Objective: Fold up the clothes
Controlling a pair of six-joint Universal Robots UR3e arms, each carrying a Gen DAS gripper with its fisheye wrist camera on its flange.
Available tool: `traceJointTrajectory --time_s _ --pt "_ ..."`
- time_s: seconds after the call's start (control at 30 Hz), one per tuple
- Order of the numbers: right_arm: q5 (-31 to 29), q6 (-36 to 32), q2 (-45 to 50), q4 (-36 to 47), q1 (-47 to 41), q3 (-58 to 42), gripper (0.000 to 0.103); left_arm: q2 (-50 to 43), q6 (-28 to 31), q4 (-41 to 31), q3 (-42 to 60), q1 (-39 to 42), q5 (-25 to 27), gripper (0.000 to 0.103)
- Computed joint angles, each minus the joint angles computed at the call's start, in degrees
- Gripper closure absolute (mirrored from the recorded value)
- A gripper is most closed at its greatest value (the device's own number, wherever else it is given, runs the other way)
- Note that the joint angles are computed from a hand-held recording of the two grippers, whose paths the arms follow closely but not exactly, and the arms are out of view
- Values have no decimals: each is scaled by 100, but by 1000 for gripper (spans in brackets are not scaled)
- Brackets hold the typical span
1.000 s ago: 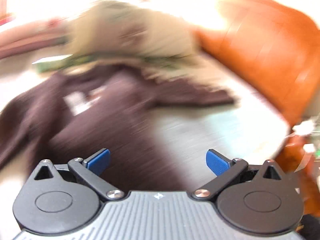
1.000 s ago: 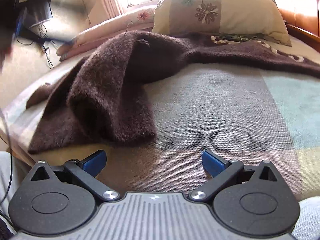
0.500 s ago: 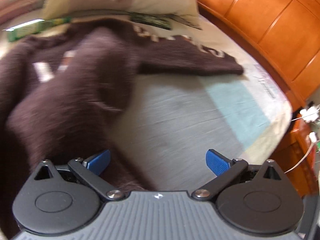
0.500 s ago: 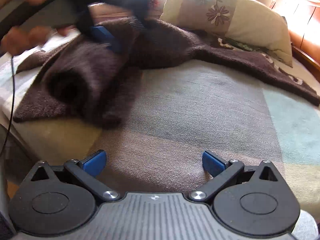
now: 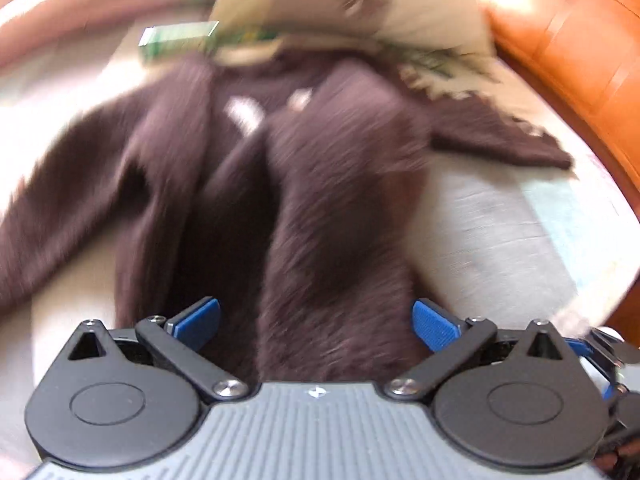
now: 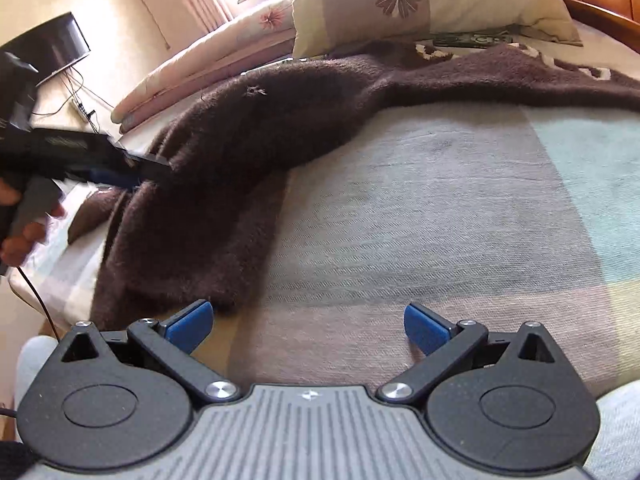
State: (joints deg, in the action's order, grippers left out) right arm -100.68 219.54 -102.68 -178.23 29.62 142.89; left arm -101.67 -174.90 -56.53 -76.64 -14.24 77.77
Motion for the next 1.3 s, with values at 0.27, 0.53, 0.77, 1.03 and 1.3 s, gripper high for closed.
traceJointTrajectory --time_s 0.27,0.53,0.77,1.03,1.3 --pt "-296 -115 -53 431 262 -434 0 -1618 175 -912 2323 -417 -1473 1" --pt "-274 -106 -452 584 194 -289 0 -2299 -167 -823 2548 -428 -818 4" --pt "778 -419 -418 -221 -531 136 0 -2039 -192 -242 1940 364 -883 4" --pt "4005 -614 860 -2360 -2520 666 0 -1984 -46 -38 1612 678 -1399 4" --pt "5541 323 3243 -4408 -2968 -235 0 -690 487 726 -78 721 -1274 3"
